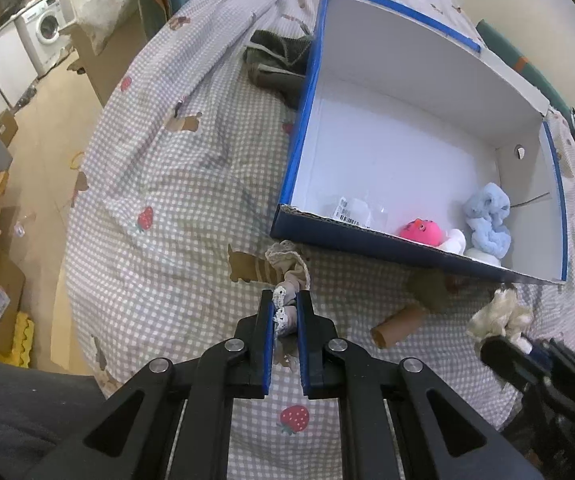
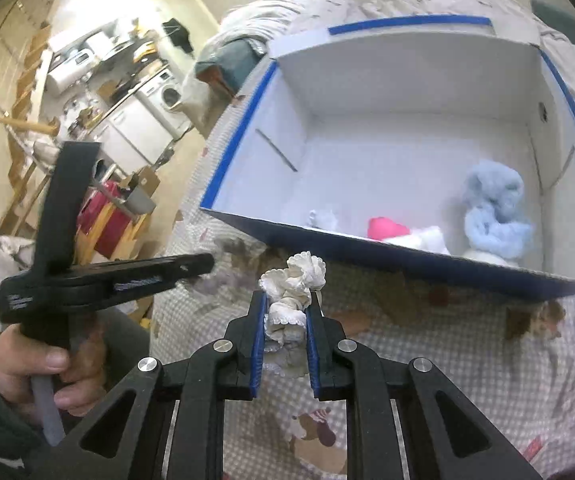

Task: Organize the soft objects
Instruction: 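Grasp the beige lace scrunchie with the left tool while the right tool grasps the cream scrunchie, then carry both scrunchies up and over the box rim with both tools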

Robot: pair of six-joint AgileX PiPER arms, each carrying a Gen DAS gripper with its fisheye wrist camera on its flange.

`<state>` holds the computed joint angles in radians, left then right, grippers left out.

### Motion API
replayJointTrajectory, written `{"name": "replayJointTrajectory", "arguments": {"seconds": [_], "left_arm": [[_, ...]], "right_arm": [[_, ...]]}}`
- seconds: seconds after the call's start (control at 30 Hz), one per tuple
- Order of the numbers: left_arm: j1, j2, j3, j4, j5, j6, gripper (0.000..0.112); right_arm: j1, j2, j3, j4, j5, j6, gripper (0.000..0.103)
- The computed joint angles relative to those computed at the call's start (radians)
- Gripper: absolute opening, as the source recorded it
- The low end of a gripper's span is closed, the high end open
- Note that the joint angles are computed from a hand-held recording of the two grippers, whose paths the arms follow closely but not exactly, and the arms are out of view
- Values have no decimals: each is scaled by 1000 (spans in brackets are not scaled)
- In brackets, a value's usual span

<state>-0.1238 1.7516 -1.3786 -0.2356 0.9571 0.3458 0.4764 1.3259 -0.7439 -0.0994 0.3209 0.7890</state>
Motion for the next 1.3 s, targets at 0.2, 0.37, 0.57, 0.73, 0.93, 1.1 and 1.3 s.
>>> {"name": "replayJointTrajectory", "arguments": {"seconds": [0.2,0.37,0.57,0.73,0.93,1.1,1.3], "left_arm": [[32,-15,-10,-14,23,-5,10],[39,-53,-32,-39,32,7,10],[13,-82,-120,-60,45,19,10],[-26,-47,-245,-54,68,0,10],[-79,27,-385,-33,92,-37,10],[-123,94,-479,2,98,-63,10],[-161,158,-537,36,96,-81,10]], "right_arm": [[-16,-25,11,-35,-7,33,19],[-16,-92,30,-129,4,134,19],[-91,-159,-6,-94,58,75,19],[-180,-194,-53,-13,90,-53,19],[-283,-162,-130,96,115,-229,19],[-360,-109,-159,186,96,-357,19],[-458,-41,-76,348,4,-481,20]]}}
